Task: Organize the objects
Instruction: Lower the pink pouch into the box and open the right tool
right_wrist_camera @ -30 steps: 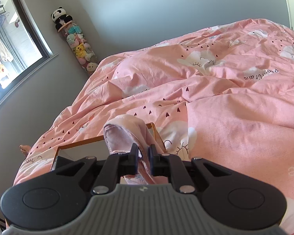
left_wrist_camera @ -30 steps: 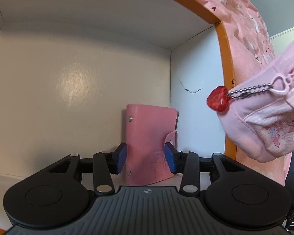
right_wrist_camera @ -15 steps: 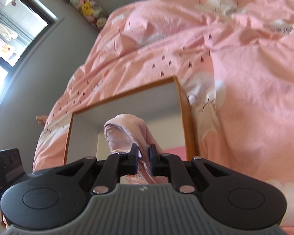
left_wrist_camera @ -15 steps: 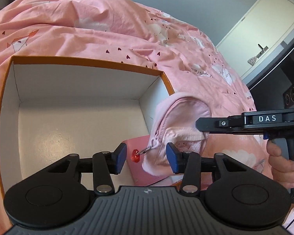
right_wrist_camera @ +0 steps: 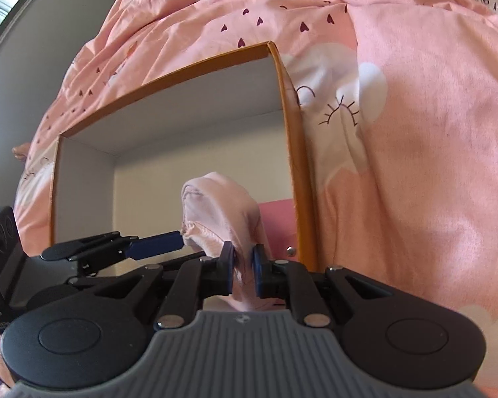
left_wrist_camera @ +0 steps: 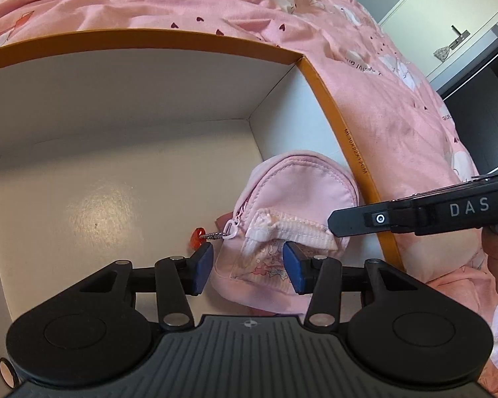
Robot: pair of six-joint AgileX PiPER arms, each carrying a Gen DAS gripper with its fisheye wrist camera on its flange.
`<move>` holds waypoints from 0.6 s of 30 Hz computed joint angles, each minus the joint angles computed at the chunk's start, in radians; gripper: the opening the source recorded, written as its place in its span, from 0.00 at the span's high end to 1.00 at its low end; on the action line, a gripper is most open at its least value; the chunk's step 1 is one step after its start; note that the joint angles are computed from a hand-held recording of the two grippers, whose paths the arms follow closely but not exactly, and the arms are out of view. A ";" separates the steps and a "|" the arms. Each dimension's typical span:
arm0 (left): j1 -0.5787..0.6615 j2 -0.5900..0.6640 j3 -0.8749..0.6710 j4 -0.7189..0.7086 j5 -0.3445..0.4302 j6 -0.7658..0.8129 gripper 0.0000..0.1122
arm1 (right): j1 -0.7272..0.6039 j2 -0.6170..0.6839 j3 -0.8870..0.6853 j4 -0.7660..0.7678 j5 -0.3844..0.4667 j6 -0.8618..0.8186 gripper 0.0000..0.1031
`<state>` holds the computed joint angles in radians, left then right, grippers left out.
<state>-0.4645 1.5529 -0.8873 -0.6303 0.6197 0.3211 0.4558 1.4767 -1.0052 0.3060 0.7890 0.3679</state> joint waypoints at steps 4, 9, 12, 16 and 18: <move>-0.026 0.064 -0.055 0.084 0.008 -0.066 0.53 | 0.070 -0.009 -0.003 -0.156 -0.022 0.103 0.83; 0.029 0.123 -0.102 0.013 0.103 -0.060 0.64 | 0.146 -0.093 0.040 -0.345 -0.074 0.248 0.75; 0.075 0.131 -0.109 -0.036 0.157 -0.108 0.77 | 0.210 -0.166 0.088 -0.547 -0.092 0.434 0.72; 0.118 0.112 -0.083 -0.120 0.201 -0.180 0.80 | 0.251 -0.238 0.149 -0.698 -0.098 0.609 0.72; 0.120 0.098 -0.058 -0.163 0.208 -0.177 0.81 | 0.261 -0.263 0.172 -0.727 -0.095 0.659 0.72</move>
